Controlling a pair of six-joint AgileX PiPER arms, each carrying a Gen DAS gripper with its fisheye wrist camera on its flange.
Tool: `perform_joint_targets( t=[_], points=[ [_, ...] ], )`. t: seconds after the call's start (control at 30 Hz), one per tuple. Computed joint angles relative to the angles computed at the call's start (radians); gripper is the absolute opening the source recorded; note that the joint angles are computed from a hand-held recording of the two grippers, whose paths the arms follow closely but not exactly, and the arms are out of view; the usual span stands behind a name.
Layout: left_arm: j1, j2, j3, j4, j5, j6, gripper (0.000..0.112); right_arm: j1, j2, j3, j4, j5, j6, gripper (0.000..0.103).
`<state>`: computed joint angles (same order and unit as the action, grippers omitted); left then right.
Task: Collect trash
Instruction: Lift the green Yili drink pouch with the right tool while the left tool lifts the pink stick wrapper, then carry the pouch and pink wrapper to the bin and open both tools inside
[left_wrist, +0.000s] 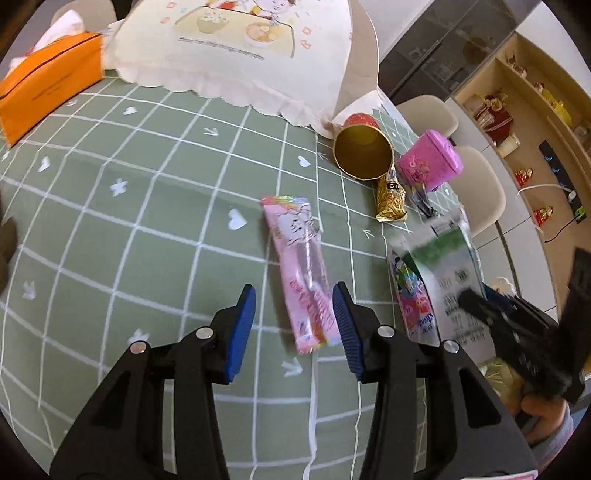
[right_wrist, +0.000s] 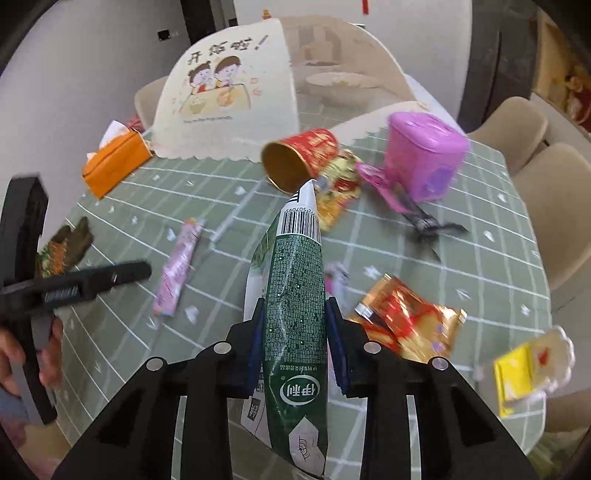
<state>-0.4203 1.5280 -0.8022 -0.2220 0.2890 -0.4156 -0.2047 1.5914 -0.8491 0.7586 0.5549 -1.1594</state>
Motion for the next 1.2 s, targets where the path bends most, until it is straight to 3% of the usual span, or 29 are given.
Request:
perform_joint_targets(
  t=[0.17,0.23,0.27,0.3,0.4,0.63,0.7,0.8,1.03,1.2],
  points=[
    [-0.036,0.120,-0.103,0.156,0.023,-0.140,0.041,-0.046,-0.028,0.051,0.005,-0.015,-0.027,0.030],
    [-0.045,0.144,-0.125,0.202,0.030,-0.181,0.031,-0.053,-0.037,0.062,0.013,-0.015,-0.040,0.030],
    [-0.050,0.153,-0.134,0.217,0.034,-0.193,0.018,-0.051,-0.039,0.066,0.012,-0.016,-0.041,0.030],
    [-0.053,0.158,-0.144,0.222,0.042,-0.190,0.016,-0.046,-0.037,0.063,0.002,-0.013,-0.032,0.031],
    [-0.072,0.131,-0.128,0.284,0.030,-0.226,0.013,-0.045,0.003,0.017,0.006,0.071,-0.037,0.046],
    [-0.080,0.036,-0.057,0.315,0.040,-0.259,0.013,0.078,0.056,-0.016,-0.059,0.017,0.008,0.046],
    [-0.078,0.005,-0.034,0.317,0.045,-0.272,0.013,0.092,0.056,-0.026,-0.057,0.014,0.004,0.033],
    [-0.077,-0.038,-0.012,0.340,0.053,-0.309,0.013,0.099,0.040,-0.043,-0.067,0.020,0.026,0.033],
    [-0.170,-0.095,-0.016,0.591,0.083,-0.617,0.013,-0.004,-0.086,-0.038,-0.024,0.112,-0.069,0.033],
    [-0.342,-0.119,-0.103,0.799,0.206,-0.892,0.013,-0.192,-0.190,-0.033,0.036,0.262,-0.197,0.033]
  ],
)
